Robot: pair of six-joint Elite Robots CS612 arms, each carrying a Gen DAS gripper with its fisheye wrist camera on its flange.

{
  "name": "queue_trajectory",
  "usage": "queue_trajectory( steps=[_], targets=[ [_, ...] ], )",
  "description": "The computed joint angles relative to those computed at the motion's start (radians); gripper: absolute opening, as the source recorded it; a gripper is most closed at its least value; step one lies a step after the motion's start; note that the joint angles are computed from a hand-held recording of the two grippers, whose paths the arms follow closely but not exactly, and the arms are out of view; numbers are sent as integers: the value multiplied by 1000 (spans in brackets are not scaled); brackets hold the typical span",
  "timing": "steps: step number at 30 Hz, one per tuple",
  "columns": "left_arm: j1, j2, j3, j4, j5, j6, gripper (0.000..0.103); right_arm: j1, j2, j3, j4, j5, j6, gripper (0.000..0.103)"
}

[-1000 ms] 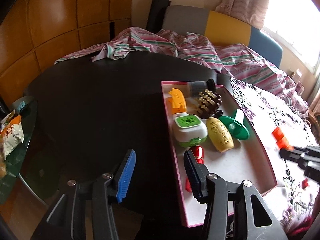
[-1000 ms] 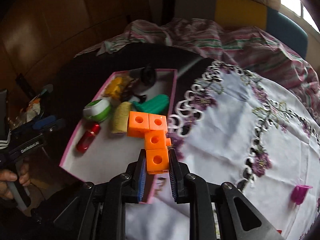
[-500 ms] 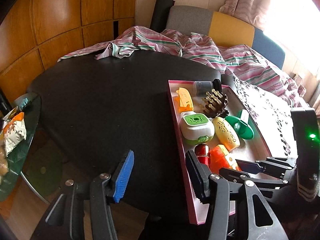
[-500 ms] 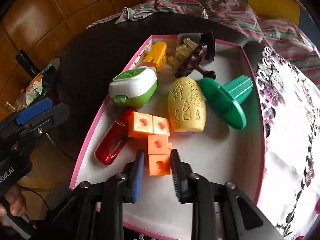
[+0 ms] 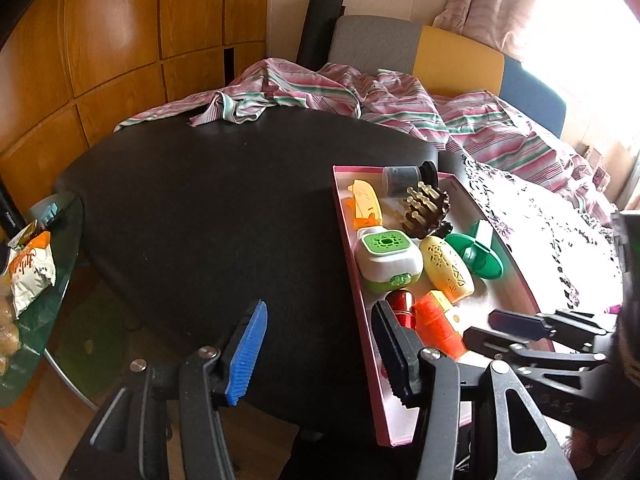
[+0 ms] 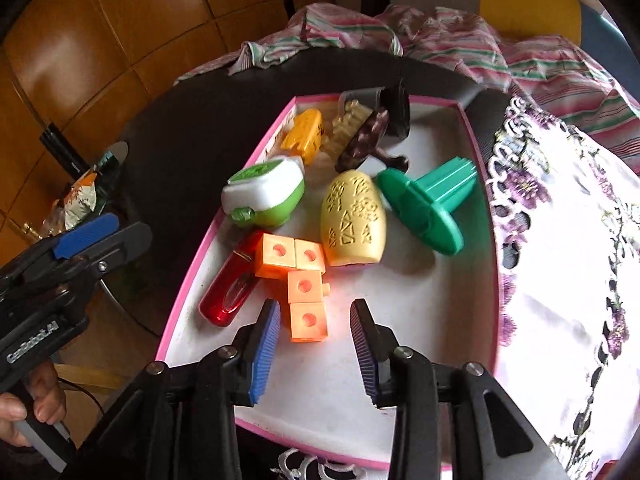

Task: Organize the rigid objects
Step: 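Carry the orange block into the tray and open the right gripper, then move both tools back over the magenta cup and red puzzle piece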

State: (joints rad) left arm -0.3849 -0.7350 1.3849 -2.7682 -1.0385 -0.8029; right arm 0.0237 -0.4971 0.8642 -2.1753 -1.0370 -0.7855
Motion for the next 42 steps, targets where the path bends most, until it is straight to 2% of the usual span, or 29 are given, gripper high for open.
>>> queue_trajectory(
  steps=[7, 16, 26, 35, 39, 42],
  targets=[
    [-7, 0, -3, -16, 12, 37, 56, -15, -26, 41, -95, 6, 29, 36],
    [-19, 9, -24, -32, 9, 107, 56, -48, -32, 42, -141, -1, 85, 36],
    [-35, 38, -84, -54, -35, 222, 59, -100, -5, -23, -169, -71, 200, 36],
    [-53, 84, -179, -56, -101, 339, 61, -165, 40, -115, -211, -187, 410, 36],
    [-61, 105, -220, -57, -121, 388, 66, -193, 65, -147, -245, -232, 531, 36],
    [-64, 125, -263, -36, -164, 415, 66, -211, 84, -162, -288, -244, 640, 36]
  ],
)
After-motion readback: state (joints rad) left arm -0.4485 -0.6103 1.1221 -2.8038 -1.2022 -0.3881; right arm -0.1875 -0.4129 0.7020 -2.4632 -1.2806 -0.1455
